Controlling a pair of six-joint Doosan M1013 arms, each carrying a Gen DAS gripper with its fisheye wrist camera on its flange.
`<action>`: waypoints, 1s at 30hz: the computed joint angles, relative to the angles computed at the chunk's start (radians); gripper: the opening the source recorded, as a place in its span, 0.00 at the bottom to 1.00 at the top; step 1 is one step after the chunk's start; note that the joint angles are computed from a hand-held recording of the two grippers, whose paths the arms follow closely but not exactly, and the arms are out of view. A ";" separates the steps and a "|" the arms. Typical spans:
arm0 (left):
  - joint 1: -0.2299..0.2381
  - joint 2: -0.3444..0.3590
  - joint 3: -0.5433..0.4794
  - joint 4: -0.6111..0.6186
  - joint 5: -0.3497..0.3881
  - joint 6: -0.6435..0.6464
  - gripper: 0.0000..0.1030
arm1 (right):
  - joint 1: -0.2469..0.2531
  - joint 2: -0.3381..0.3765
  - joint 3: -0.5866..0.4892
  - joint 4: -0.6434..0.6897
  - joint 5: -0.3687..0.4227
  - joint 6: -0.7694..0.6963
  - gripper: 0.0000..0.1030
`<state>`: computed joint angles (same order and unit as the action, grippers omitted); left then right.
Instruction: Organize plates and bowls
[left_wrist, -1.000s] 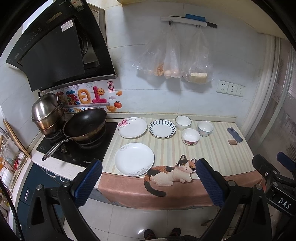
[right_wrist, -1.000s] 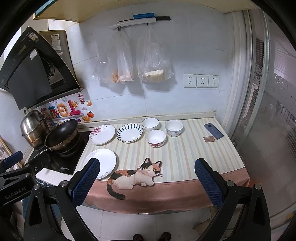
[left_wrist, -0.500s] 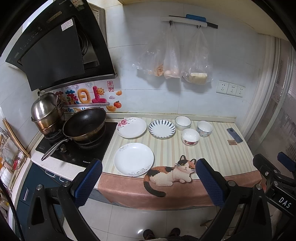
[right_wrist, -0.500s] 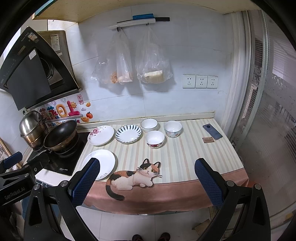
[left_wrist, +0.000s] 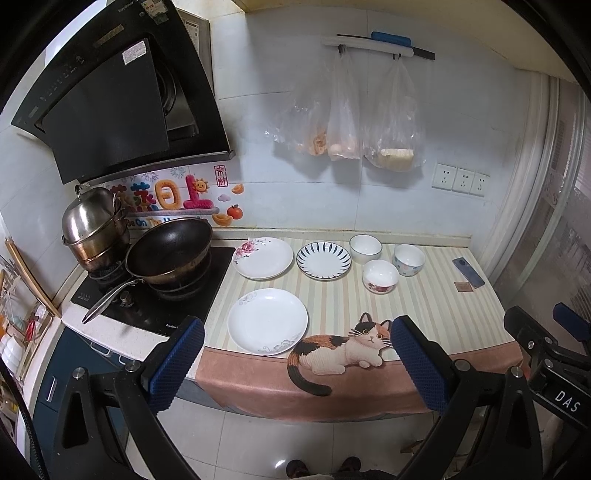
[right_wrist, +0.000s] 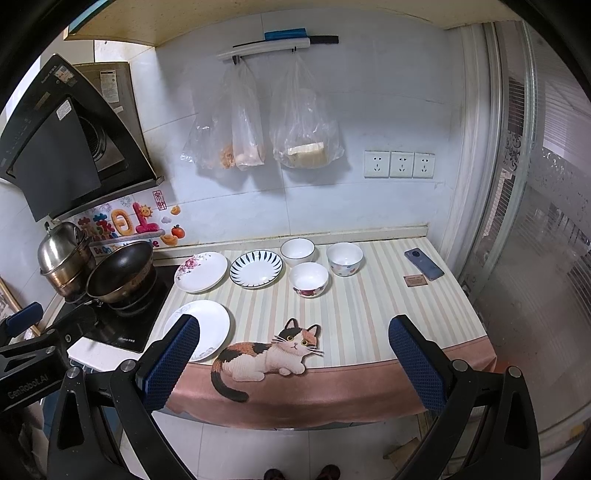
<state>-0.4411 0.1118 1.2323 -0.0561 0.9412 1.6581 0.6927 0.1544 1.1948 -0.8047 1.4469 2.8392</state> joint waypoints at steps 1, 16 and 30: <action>0.000 0.001 -0.001 0.003 0.002 -0.001 1.00 | -0.002 0.002 -0.004 0.002 0.001 -0.002 1.00; -0.001 0.003 -0.003 -0.005 0.002 0.004 1.00 | -0.014 0.003 -0.004 0.001 -0.005 -0.003 1.00; 0.067 0.083 -0.020 -0.096 -0.049 0.068 1.00 | -0.074 0.039 0.006 0.128 -0.111 0.060 1.00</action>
